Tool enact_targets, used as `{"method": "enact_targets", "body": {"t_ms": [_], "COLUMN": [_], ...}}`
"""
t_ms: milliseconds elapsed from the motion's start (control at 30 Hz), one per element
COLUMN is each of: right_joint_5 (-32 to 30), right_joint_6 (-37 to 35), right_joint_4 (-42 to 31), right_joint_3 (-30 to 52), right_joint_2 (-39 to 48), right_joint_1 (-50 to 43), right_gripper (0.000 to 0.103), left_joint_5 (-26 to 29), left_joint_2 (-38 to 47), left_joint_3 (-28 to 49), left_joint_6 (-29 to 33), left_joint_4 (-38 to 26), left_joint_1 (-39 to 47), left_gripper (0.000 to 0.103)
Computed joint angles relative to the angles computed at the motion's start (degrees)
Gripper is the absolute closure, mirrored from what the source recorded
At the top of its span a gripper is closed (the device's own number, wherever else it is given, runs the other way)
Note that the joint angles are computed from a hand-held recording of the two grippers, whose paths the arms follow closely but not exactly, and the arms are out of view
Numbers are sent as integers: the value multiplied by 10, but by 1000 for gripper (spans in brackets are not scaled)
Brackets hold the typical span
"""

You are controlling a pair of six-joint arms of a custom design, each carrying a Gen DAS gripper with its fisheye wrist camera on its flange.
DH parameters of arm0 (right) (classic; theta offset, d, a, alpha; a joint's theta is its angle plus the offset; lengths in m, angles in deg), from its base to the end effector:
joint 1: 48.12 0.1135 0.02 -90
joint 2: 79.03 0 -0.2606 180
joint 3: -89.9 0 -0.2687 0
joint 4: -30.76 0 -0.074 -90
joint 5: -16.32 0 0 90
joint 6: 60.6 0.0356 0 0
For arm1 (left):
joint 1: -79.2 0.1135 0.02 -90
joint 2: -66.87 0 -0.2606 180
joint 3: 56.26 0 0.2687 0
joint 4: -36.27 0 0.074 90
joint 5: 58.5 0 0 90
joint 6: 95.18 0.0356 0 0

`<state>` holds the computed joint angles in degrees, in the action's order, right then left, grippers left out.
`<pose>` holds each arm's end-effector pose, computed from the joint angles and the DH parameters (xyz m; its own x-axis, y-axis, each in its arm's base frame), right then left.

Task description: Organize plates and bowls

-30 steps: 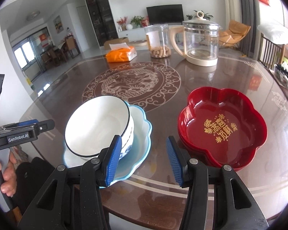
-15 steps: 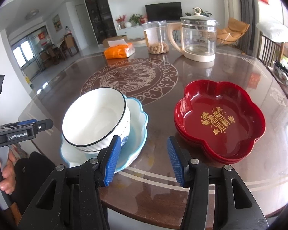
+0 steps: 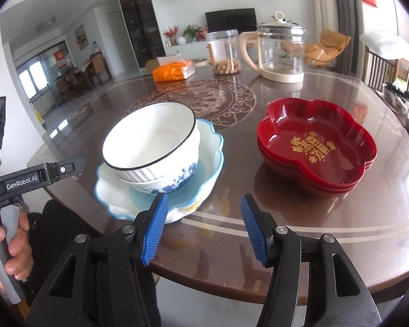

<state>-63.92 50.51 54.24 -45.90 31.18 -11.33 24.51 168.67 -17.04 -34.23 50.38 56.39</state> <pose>0.2436 0.1746 0.0388 -0.6816 -0.0665 -0.7287 -0.2623 0.9519 0.1585 0.2501 -0.1005 0.0482 -0.7540 -0.2058 -0.6238 -0.0637 0.9681 -0.2423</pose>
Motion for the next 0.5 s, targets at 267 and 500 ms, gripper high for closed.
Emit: {"method": "enact_targets", "body": {"t_ms": [267,500], "right_joint_5": [18,19], "right_joint_6": [-8,-5], "right_joint_4": [-6,1], "right_joint_3": [4,0], "right_joint_2": [-7,-8], "right_joint_1": [26,24], "right_gripper": [43,43], "left_joint_5": [7,12], "left_joint_2": [-3,3], "left_joint_3": [-20,-30], "left_joint_6": [-11,-18], "left_joint_4": [37,55], "left_joint_1": [9,13], "left_gripper": [33,33]}}
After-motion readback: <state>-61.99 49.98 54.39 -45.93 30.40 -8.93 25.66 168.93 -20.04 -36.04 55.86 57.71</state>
